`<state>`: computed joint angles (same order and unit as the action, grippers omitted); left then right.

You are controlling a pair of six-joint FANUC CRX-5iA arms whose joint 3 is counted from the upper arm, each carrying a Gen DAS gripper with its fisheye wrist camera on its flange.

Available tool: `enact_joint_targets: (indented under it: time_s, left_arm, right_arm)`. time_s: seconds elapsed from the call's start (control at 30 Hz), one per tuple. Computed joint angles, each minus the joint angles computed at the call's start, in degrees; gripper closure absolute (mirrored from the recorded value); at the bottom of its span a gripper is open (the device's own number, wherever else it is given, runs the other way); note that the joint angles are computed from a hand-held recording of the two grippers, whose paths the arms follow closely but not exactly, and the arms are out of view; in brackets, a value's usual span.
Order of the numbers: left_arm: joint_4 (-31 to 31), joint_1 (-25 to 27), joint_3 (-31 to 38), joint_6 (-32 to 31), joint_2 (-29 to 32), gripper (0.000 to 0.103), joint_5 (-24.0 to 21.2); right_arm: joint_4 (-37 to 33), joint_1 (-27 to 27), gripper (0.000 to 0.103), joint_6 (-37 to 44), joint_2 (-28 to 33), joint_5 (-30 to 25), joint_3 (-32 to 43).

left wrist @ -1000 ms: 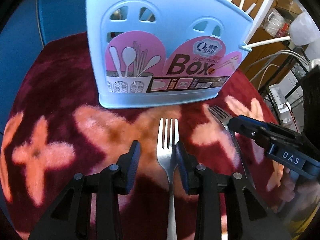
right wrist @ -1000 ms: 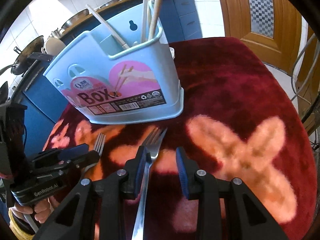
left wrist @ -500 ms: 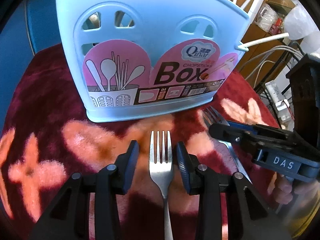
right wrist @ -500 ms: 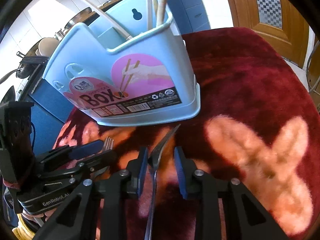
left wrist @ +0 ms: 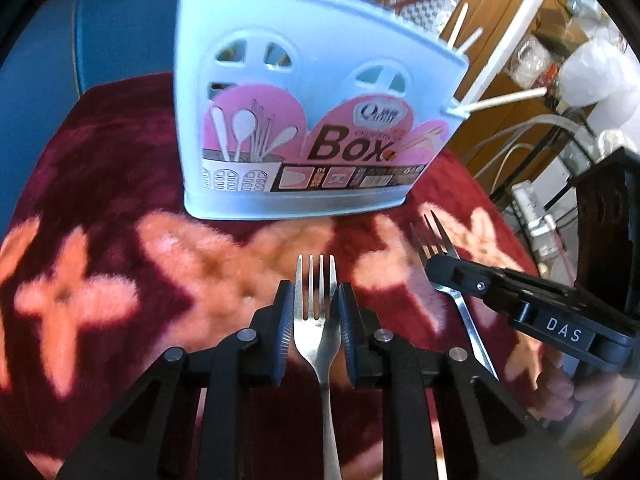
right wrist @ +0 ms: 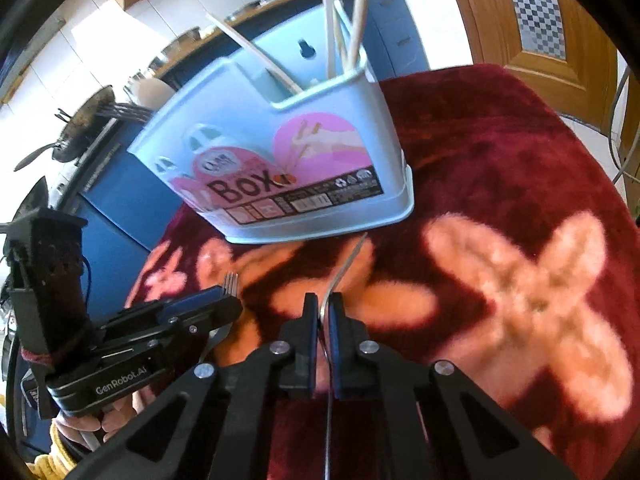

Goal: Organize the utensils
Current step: 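Lift both forks with the left and right tools over the box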

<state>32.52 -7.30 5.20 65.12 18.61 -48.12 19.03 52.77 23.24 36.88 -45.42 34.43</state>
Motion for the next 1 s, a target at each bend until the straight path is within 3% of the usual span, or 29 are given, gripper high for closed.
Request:
enact_joint_targets:
  time_s: [0.27, 0.57, 0.77, 1.0]
  left_arm:
    - [8.47, 0.81, -11.93, -9.07, -9.27, 0.081, 10.58]
    - [24.95, -1.16, -24.01, -26.39, -18.36, 0.082, 20.42]
    - [33.40, -3.17, -28.40, -35.31, -22.22, 0.082, 23.60]
    - [39.84, -4.85, -31.48, -41.22, -25.16, 0.083, 25.92]
  right_arm:
    - [16.16, 2.29, 0.098, -12.61, -5.37, 7.63, -11.46]
    - [32.98, 4.05, 0.098, -24.53, -8.20, 8.54, -17.77]
    - [39.29, 4.82, 0.099, -28.52, -9.20, 7.85, -19.41]
    - [46.37, 5.78, 0.099, -32.09, -10.00, 6.35, -20.52]
